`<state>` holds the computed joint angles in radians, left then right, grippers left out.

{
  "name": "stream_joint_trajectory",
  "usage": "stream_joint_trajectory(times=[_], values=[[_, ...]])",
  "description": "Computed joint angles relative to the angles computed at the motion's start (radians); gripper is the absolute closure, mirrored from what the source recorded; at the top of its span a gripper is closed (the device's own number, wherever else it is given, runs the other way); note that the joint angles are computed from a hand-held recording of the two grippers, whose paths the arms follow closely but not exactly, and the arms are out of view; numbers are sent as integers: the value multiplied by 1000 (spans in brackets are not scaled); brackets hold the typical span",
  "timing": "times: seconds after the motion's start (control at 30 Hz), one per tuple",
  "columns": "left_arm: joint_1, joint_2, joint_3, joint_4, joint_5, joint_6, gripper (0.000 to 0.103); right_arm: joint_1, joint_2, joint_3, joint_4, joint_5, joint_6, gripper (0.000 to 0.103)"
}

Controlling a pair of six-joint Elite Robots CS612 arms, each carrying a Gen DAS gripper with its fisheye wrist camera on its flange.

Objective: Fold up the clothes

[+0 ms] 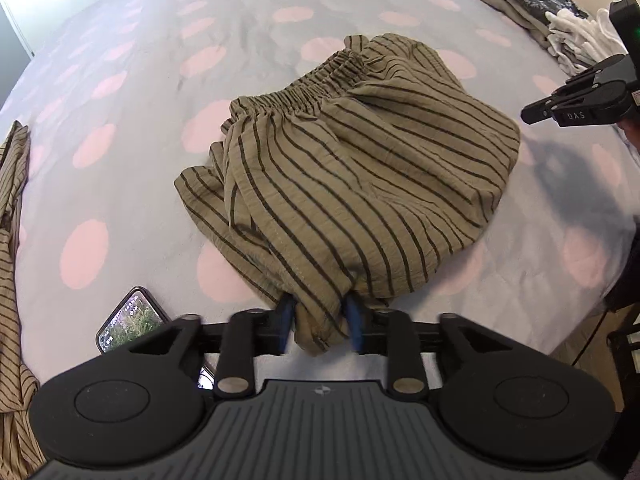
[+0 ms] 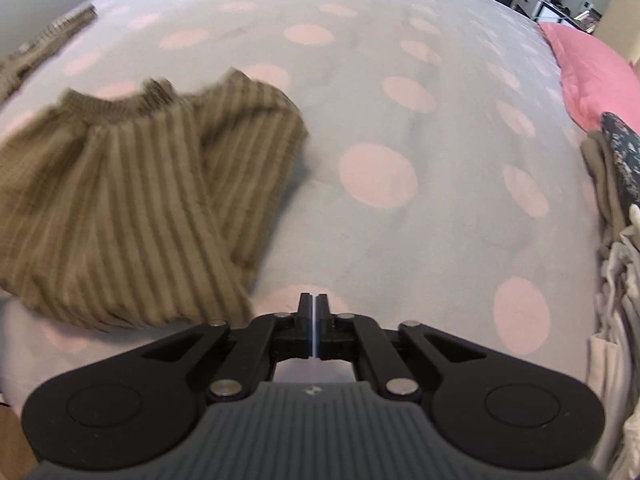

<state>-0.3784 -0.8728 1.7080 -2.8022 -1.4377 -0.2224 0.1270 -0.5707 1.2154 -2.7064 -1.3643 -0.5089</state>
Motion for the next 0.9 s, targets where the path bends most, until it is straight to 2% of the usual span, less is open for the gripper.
stream_joint_trajectory(times=[0.17, 0.2, 0.3, 0.43, 0.53, 0.6, 0.7, 0.8, 0.9], values=[[20, -16, 15, -90, -7, -73, 63, -10, -27, 44, -66, 147, -43, 95], [25, -17, 18, -119, -12, -98, 63, -12, -30, 46, -65, 179, -46, 90], [40, -7, 13, -204, -7, -191, 63, -12, -35, 47, -62, 258, -54, 63], [63, 8, -28, -216, -22, -269, 66, -8, -42, 34, -17, 325, -63, 63], [83, 9, -59, -214, -50, -285, 66, -7, -46, 12, 38, 371, -57, 64], [91, 11, -72, -233, -48, -295, 66, -4, -41, 1, 20, 394, -34, 64], [95, 22, -92, -237, -18, -318, 66, 4, -21, -31, 29, 407, 9, 64], [103, 34, -110, -207, -73, -324, 66, 14, 1, -69, 75, 409, 31, 64], [98, 39, -109, -169, -92, -279, 69, 20, 22, -106, 161, 403, -12, 71]])
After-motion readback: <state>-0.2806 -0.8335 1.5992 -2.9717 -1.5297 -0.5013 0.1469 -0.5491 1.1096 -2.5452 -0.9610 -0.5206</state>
